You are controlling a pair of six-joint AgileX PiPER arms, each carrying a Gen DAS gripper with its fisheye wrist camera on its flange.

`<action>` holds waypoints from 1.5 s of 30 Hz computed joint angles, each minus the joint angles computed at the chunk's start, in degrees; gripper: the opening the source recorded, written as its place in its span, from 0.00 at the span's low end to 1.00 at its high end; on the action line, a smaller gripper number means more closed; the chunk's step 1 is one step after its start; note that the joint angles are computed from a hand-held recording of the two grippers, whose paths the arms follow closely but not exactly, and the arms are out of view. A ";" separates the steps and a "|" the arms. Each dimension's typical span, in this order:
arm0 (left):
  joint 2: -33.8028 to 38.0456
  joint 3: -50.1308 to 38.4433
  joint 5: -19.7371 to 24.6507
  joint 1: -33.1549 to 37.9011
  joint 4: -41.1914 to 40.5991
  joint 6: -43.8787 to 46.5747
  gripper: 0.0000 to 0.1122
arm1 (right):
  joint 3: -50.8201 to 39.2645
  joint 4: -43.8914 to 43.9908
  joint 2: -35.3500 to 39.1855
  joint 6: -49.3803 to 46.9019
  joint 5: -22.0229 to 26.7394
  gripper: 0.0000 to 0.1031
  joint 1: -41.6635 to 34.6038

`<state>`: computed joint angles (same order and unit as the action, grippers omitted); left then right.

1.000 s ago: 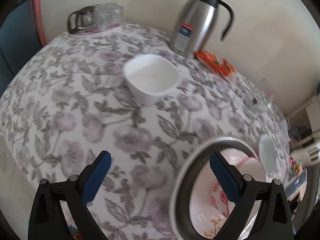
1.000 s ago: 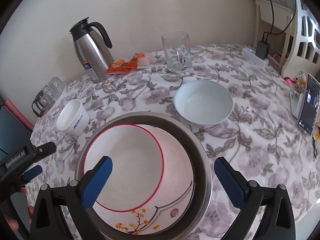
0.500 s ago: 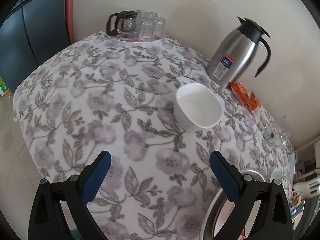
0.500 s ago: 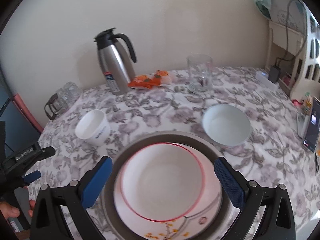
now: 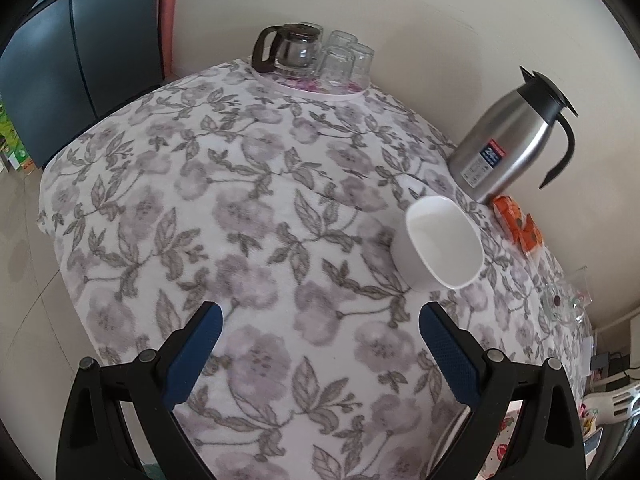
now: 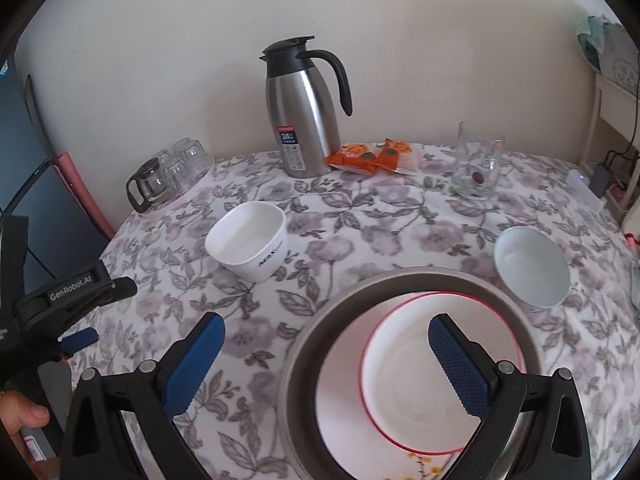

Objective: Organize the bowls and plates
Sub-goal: 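Move the right gripper to the rim of the white MAX bowl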

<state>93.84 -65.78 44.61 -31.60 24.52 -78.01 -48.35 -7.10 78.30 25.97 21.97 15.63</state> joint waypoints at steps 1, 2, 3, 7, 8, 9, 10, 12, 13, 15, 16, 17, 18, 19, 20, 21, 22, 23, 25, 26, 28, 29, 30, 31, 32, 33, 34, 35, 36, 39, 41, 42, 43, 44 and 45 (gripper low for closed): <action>-0.20 0.42 -0.43 0.45 0.05 0.15 0.88 | -0.31 0.27 0.40 0.03 -0.12 1.00 0.06; -0.35 0.73 -0.73 0.83 0.07 0.32 0.88 | -0.58 0.72 0.91 0.00 -0.40 1.00 0.07; -0.46 0.99 -0.99 1.20 0.07 0.50 0.88 | -0.83 1.21 1.41 -0.02 -0.71 1.00 0.03; -0.44 1.79 -3.55 3.07 -1.63 2.37 0.88 | -2.10 2.44 3.50 -0.18 -1.76 1.00 0.23; -0.25 1.84 -4.19 3.41 -2.07 2.69 0.88 | -2.37 2.00 3.98 0.37 -1.94 1.00 0.43; 0.05 1.74 -4.83 3.75 -2.51 3.07 0.88 | -2.71 1.37 4.51 1.08 -1.97 1.00 0.72; 0.45 1.42 -5.40 4.13 -3.06 3.79 0.88 | -3.03 0.95 5.20 1.56 -2.17 1.00 0.94; 1.07 0.61 -6.05 4.46 -2.78 4.33 0.88 | -3.34 0.66 6.02 2.03 -2.66 1.00 1.17; 1.45 -0.01 -6.02 4.46 -1.98 4.22 0.88 | -3.61 0.32 6.58 2.42 -2.94 1.00 1.30; 2.10 -1.05 -5.52 4.60 -1.57 4.35 0.88 | -4.09 -1.30 7.34 3.89 -3.16 1.00 1.58; 2.33 -1.21 -6.17 4.98 -2.28 4.78 0.88 | -4.47 -2.27 7.82 4.78 -3.11 1.00 1.78; 2.55 -1.29 -7.03 5.48 -3.45 5.60 0.88 | -4.85 -2.98 8.36 5.44 -3.03 1.00 1.95; 2.89 -1.53 -7.85 6.00 -4.98 6.68 0.88 | -5.23 -3.17 8.92 5.67 -2.92 1.00 2.05; 3.37 -2.01 -8.38 6.39 -6.08 7.41 0.88 | -5.48 -3.01 9.34 5.58 -2.87 1.00 2.10; 3.78 -2.42 -8.69 6.46 -6.07 7.06 0.88 | -5.79 -2.55 9.98 5.31 -2.84 1.00 2.08; 4.20 -2.87 -8.86 6.31 -5.32 5.94 0.88 | -6.00 -2.15 10.44 5.04 -2.84 1.00 2.00; 4.64 -3.31 -9.10 6.03 -4.25 4.59 0.88 | -6.15 -1.54 10.82 4.47 -2.87 1.00 1.88; 5.05 -3.77 -9.37 5.87 -3.86 4.17 0.88 | -6.57 -0.64 11.48 3.65 -2.76 1.00 1.76; 6.30 -5.41 -9.91 6.01 -5.39 6.79 0.88 | -7.33 0.09 12.46 3.08 -2.53 1.00 1.72; 6.89 -6.27 -9.80 6.07 -6.16 8.30 0.88 | -7.93 0.49 13.13 2.68 -2.47 1.00 1.63; 7.86 -7.83 -9.70 6.32 -7.22 11.29 0.88 | -9.09 0.55 14.23 2.58 -2.09 1.00 1.52; 8.18 -8.31 -9.89 6.55 -7.89 12.67 0.88 | -9.56 0.58 14.63 2.53 -1.92 1.00 1.42; 8.52 -8.78 -10.03 6.84 -8.72 14.04 0.88 | -10.19 0.68 15.21 2.47 -1.77 1.00 1.28; 9.01 -9.33 -10.10 7.23 -9.63 15.39 0.88 | -11.04 0.82 15.95 2.47 -1.45 1.00 1.06; 9.44 -9.76 -10.11 7.59 -10.39 16.43 0.88 | -11.77 1.05 16.60 2.39 -1.19 1.00 0.87; 10.03 -10.32 -9.94 8.07 -11.50 17.70 0.88 | -12.45 1.61 17.22 1.91 -1.00 1.00 0.63; 10.50 -10.58 -10.34 8.67 -12.85 19.07 0.88 | -13.12 2.23 17.76 1.37 -0.71 1.00 0.47; 10.86 -10.67 -10.92 9.13 -13.75 19.94 0.88 | -13.87 3.17 18.42 0.47 -0.39 1.00 0.25; 11.36 -10.87 -11.39 9.71 -14.79 20.98 0.88 | -14.85 4.21 19.32 -0.57 -0.02 1.00 0.01; 12.45 -11.29 -12.14 10.80 -16.56 22.51 0.88 | -17.32 4.27 21.46 -0.39 1.18 1.00 -0.06; 13.48 -11.75 -12.72 11.66 -18.48 24.03 0.88 | -19.24 4.53 22.92 -0.56 2.10 1.00 0.00; 13.96 -12.03 -12.91 11.92 -19.19 24.70 0.88 | -20.15 4.75 23.55 -0.83 2.51 0.99 0.12; 14.65 -12.59 -13.03 12.14 -19.93 25.60 0.88 | -21.14 4.97 24.22 -1.13 2.98 0.99 0.20; 15.21 -13.12 -13.01 12.23 -20.29 26.19 0.88 | -22.37 4.94 25.05 -1.11 3.55 0.98 0.32; 15.93 -13.84 -12.88 12.28 -20.47 26.66 0.88 | -23.54 5.02 25.83 -1.15 4.11 0.97 0.38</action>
<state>109.77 -79.62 31.73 -19.32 4.05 -51.35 -71.88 -2.07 104.13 24.82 26.08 16.01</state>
